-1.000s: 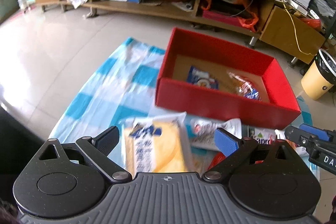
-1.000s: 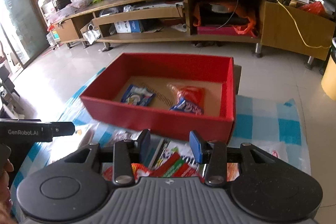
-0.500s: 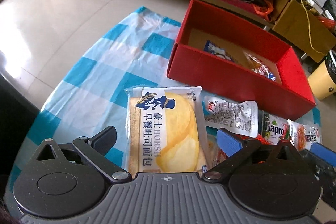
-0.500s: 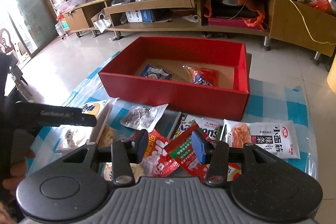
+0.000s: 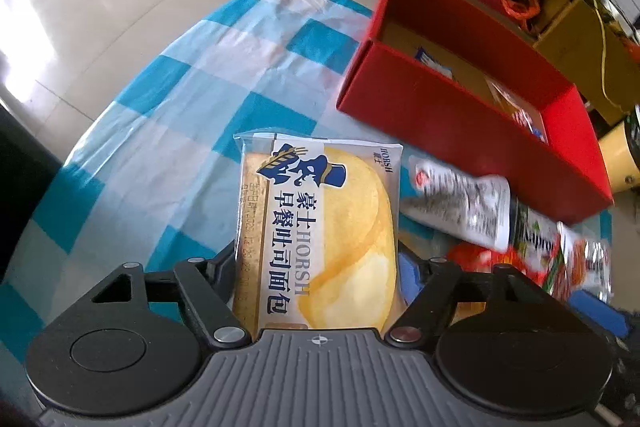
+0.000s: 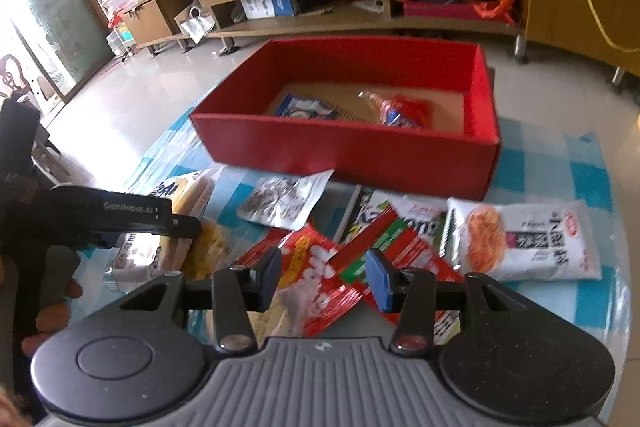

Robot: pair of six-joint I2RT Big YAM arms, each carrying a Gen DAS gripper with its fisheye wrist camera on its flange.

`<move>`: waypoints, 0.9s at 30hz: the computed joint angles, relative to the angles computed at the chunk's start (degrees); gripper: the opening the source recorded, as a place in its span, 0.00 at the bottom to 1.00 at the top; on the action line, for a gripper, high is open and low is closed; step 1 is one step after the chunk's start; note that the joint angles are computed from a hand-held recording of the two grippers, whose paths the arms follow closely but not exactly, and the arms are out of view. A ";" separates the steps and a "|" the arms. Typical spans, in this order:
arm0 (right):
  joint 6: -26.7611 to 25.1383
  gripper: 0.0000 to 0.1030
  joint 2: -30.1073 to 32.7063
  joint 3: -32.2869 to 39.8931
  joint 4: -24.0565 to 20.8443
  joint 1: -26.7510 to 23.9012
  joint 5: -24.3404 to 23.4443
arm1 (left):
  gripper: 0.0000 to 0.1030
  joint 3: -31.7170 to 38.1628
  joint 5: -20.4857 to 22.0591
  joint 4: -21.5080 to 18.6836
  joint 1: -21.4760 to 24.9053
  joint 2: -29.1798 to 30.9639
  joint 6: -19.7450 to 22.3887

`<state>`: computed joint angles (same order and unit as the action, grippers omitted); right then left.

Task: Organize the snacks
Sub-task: 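Grasp the HORSH toast bread with left tool while right tool grasps the round cake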

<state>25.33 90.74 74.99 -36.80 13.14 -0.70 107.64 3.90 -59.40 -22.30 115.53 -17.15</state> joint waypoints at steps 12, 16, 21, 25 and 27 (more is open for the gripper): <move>-9.21 0.51 1.62 0.72 2.78 3.88 1.94 | 0.75 -13.96 5.04 4.27 2.75 -10.53 2.91; -7.70 0.53 2.98 2.07 -1.58 3.43 -0.77 | 0.75 -15.40 5.92 4.62 3.11 -11.82 3.11; -3.96 0.53 -0.43 -1.41 -5.73 2.79 -13.28 | 0.75 -14.99 6.80 5.01 3.07 -11.69 3.99; -6.33 0.53 -3.37 -3.39 -8.35 5.30 -13.12 | 0.75 -15.20 7.62 4.89 2.71 -11.95 4.75; -7.98 0.53 -3.61 -2.87 -8.48 7.00 -6.69 | 0.75 -15.87 6.77 5.59 2.59 -12.55 5.12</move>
